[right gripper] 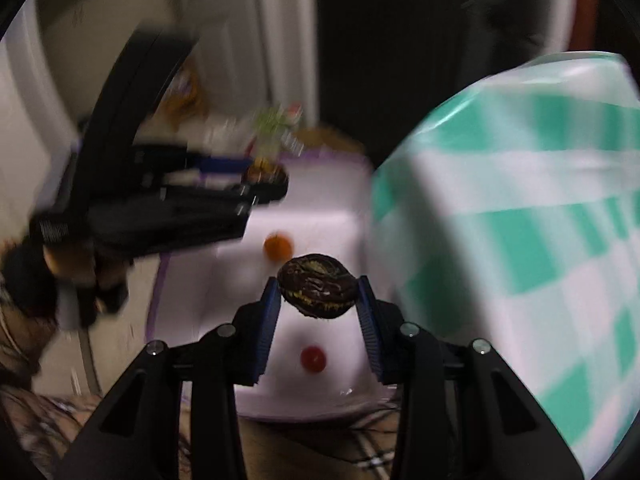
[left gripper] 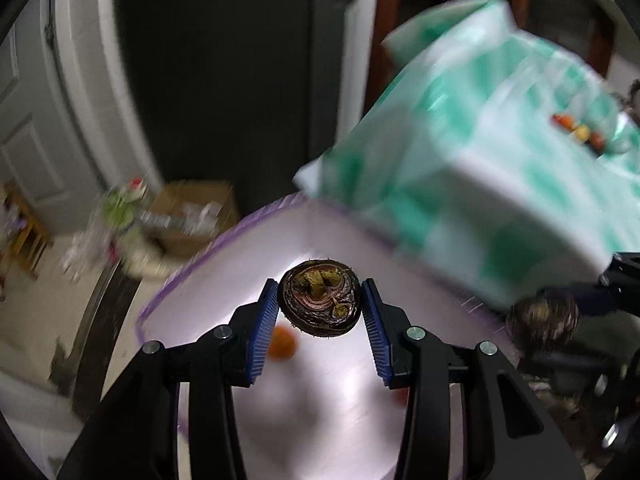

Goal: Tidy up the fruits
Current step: 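Carry the dark brown fruit into the white box and release it, then return both tools to the fruits on the tablecloth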

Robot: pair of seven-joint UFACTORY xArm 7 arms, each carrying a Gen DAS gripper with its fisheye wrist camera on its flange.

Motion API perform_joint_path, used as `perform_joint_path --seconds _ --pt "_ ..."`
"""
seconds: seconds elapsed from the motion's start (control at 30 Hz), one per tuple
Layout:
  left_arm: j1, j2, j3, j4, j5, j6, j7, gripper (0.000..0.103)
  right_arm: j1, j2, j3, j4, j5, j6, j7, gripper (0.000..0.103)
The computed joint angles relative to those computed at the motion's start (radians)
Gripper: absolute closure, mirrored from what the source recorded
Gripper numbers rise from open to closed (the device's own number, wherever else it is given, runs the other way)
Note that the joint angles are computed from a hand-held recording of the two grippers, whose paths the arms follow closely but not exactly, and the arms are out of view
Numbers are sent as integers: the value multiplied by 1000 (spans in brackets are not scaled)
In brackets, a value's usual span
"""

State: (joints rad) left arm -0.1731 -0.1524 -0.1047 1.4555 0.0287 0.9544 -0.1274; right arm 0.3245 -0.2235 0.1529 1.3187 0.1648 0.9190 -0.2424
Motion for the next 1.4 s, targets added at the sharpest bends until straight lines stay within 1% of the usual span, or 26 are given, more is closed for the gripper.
perform_joint_path --seconds 0.07,0.2,0.23,0.3,0.37,0.43,0.5,0.57,0.63,0.73,0.83,0.87,1.0,1.03,1.07,1.1,1.13,1.17,1.2,1.3,1.33,1.4 --pt "9 13 4 -13 23 56 -6 63 10 75 16 39 -19 71 1 64" --pt "17 95 20 18 -7 209 15 63 29 225 34 122 -46 224 14 64" --pt "18 106 21 22 -9 224 23 63 34 247 36 135 -48 249 13 64" --pt "16 152 20 55 19 270 32 63 48 288 43 160 -60 280 8 64" --pt "6 195 16 92 54 320 45 63 75 322 56 175 -113 303 -8 64" --pt "2 219 17 106 51 364 63 63 97 336 62 177 -159 323 -22 64" --pt "-1 223 20 98 57 387 64 62 111 348 63 182 -174 342 -24 64" --pt "-2 219 23 88 67 391 65 62 121 347 63 171 -186 351 -29 64" --pt "1 215 27 82 57 397 73 62 124 348 61 168 -179 353 -29 64" --pt "0 220 27 79 74 412 70 62 122 342 56 158 -177 351 -31 63" --pt "5 220 30 80 56 417 71 62 115 344 49 160 -181 355 -39 63" --pt "5 222 30 81 56 422 69 62 111 364 46 190 -186 368 -46 63" --pt "5 246 31 113 52 463 59 62 117 372 48 197 -205 366 -50 63" --pt "6 248 32 116 49 469 56 62 118 368 48 192 -206 363 -51 59" --pt "7 269 34 135 46 474 51 62 117 362 48 187 -200 357 -56 50" --pt "10 271 36 135 44 477 50 60 115 354 49 182 -190 346 -61 45" --pt "11 268 38 130 47 471 50 56 121 345 54 173 -186 338 -51 37" --pt "12 266 38 129 49 470 50 51 118 337 53 166 -179 331 -55 33" --pt "12 264 38 128 53 467 49 42 117 339 52 171 -177 331 -57 33" --pt "16 257 39 124 43 446 57 29 112 313 50 158 -169 311 -60 33" --pt "16 254 39 129 46 442 56 27 109 301 50 156 -159 303 -64 33" --pt "13 234 37 127 49 412 42 26 99 245 48 131 -128 278 -85 33"
